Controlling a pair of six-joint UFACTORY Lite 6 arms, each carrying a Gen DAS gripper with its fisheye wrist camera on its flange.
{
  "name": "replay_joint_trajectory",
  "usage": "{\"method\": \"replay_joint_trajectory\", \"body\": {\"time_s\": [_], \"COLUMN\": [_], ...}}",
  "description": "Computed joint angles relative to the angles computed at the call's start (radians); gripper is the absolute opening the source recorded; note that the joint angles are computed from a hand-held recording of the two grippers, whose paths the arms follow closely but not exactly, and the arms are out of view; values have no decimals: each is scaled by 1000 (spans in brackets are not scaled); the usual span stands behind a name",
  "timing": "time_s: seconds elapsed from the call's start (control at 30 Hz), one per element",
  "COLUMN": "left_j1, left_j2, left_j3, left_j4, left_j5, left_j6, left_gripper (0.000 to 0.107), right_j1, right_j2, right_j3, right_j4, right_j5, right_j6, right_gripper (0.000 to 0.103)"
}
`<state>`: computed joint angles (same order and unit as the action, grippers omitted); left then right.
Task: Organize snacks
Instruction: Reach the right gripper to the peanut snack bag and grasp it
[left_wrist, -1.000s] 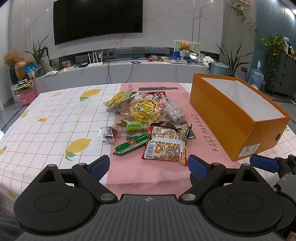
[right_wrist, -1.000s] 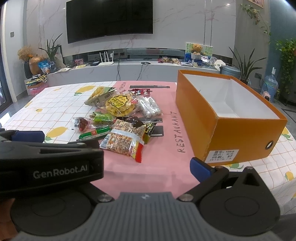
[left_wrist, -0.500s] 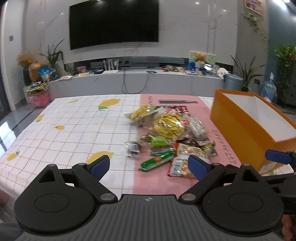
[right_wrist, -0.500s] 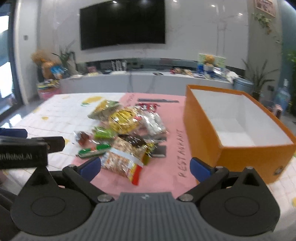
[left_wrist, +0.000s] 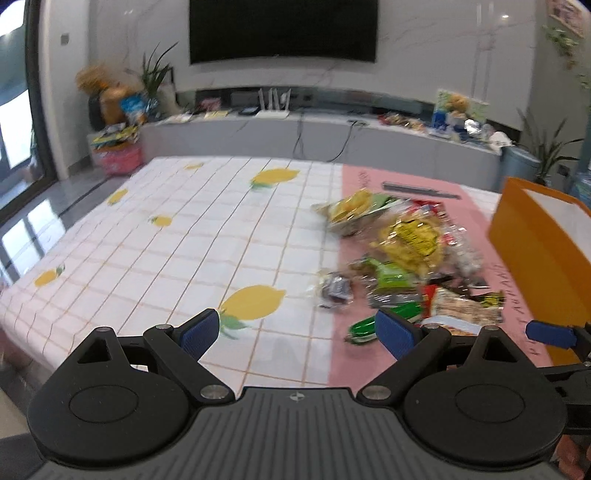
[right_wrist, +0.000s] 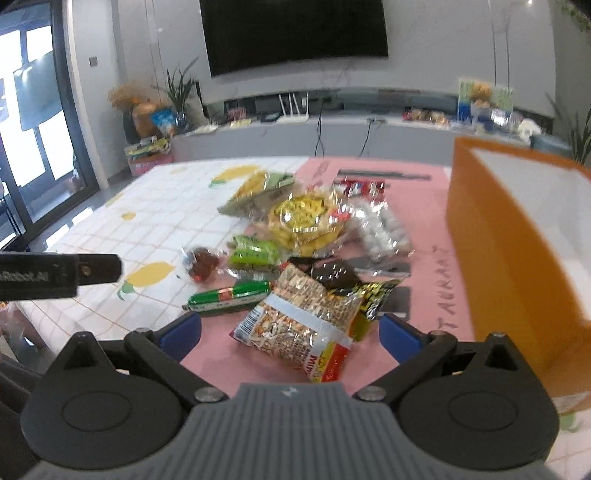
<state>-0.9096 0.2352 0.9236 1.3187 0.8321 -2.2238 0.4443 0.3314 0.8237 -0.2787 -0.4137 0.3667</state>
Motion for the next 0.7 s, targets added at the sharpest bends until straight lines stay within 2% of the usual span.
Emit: {"method": "replay_joint_trajectory", "body": {"time_s": [0.1,0.27,0.5,0.6,0.63,0.7], "left_j1": [43,70,58,56,54,52], "left_j2": [2,-23,-12,-4,-3,3], "left_j3": [-8,-35,-26,-20,-19,-14], "left_j4": [-13,-20,-11,-1,0,-1], "left_j5": [-38,-68,-78,-81,-80,-74], "left_j6": [-2,-11,-7,-8,-8,-6], "left_gripper": [103,103,103,103,103,103], "right_j1": [0,18,107,169,173,164], "right_j2": [88,174,193,233,247,263], "right_j3": [66,137,125,144,158,166], "right_j4": [-25,47,440,705,741,705], "right_j5": [-3,7,-60,-116,-113,-113], "right_j6": [24,-37,-370,-593,-606,-527], "right_gripper": [100,100,100,99,98,89]}}
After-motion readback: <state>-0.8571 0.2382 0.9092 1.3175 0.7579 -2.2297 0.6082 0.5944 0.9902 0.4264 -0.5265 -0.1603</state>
